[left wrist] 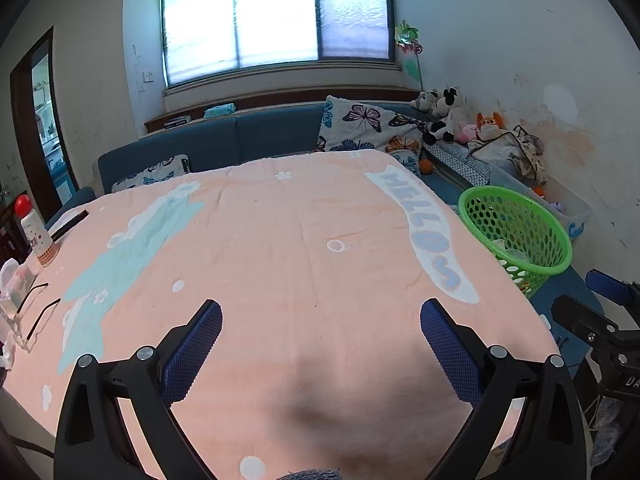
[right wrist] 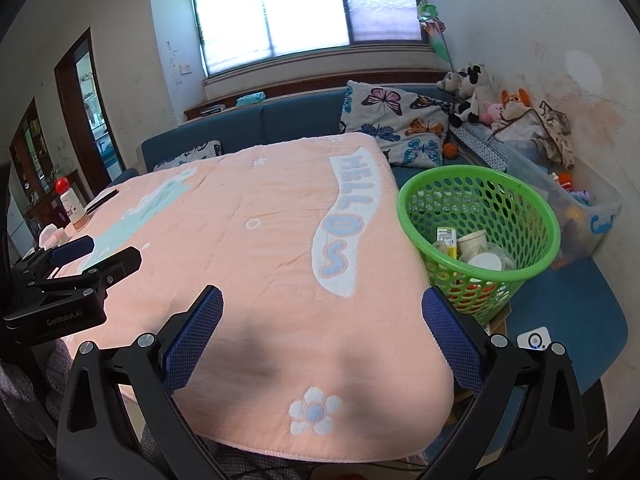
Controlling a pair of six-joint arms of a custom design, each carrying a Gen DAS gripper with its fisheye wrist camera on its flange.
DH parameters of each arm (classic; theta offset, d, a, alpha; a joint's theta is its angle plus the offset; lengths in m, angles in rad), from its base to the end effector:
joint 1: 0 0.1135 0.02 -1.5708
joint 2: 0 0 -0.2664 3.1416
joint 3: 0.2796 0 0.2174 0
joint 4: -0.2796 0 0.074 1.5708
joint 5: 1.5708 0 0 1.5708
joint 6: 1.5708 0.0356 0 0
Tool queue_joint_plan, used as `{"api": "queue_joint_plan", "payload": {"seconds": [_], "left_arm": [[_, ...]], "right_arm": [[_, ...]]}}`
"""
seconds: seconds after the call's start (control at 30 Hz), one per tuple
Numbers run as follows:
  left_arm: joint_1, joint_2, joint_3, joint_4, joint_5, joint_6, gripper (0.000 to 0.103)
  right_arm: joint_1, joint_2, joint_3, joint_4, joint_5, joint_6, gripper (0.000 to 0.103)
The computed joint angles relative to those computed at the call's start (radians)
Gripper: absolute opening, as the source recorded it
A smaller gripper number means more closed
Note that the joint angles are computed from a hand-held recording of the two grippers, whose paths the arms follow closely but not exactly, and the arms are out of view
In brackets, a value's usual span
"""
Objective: Collect trash
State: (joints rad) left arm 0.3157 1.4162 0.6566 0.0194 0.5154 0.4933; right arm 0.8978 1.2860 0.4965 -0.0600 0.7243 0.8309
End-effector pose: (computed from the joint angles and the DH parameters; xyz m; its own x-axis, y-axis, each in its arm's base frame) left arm 0.2424 0.0607 0.2055 -0.5288 0.2607 -0.8077 0.3703 0.9272 0.0568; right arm 0.1440 0.1428 0.1875 -0.5467 0.2016 -0.8127 0.1347 0.9791 0.1522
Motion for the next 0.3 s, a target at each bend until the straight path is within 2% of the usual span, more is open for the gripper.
{"api": "queue_joint_plan", "payload": {"seconds": [0.3], "left_arm": [[-0.007,0.008,0.001,-0.009,-0.003,0.002,0.096]], "right_arm": [[-0.002,-0.004,0.002,-0.007,-0.005,0.004,0.099]]}}
